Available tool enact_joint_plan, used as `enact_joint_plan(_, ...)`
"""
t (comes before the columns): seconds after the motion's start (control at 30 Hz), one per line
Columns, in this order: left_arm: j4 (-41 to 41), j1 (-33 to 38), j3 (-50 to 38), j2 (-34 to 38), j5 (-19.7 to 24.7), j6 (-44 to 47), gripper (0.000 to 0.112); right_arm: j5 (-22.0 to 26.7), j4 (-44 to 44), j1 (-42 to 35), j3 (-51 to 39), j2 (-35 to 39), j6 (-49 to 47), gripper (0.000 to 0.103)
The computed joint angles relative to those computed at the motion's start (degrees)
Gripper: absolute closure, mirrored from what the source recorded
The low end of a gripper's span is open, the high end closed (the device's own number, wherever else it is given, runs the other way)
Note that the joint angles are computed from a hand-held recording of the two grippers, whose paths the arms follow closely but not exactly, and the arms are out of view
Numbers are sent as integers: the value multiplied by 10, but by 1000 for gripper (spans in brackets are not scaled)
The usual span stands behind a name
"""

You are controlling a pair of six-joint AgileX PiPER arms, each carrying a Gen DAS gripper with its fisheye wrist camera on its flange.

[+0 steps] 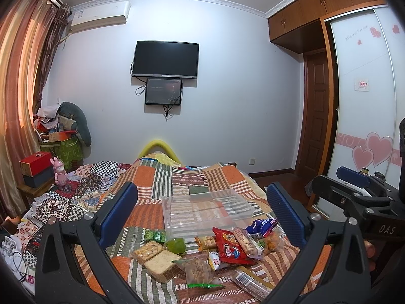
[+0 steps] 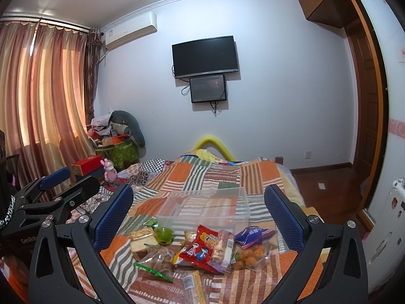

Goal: Organize snacks

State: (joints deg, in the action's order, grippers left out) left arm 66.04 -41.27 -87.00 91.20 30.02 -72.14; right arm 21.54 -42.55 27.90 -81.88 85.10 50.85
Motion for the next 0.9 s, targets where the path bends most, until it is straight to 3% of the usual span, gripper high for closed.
enact_joint_plan(0.43, 25, 6, 15, -3, -9, -29, 9, -17, 21, -5, 9, 0, -18, 0)
enact_joint_plan(0.5, 21, 8, 17, -4, -12, -26, 12, -21, 45, -9, 9, 1, -39, 0)
enact_joint_plan(0.6, -15, 16, 11, -2, -21, 6, 25, -24, 72, -13, 9, 2, -70, 6)
enact_joint_plan(0.8, -105, 38, 6, 3, -36, 91, 39, -9, 265, -32, -7, 19, -264, 23)
enact_joint_plan(0.9, -220, 63, -1, 10, -43, 209, 49, 15, 351, -48, -12, 32, -349, 29)
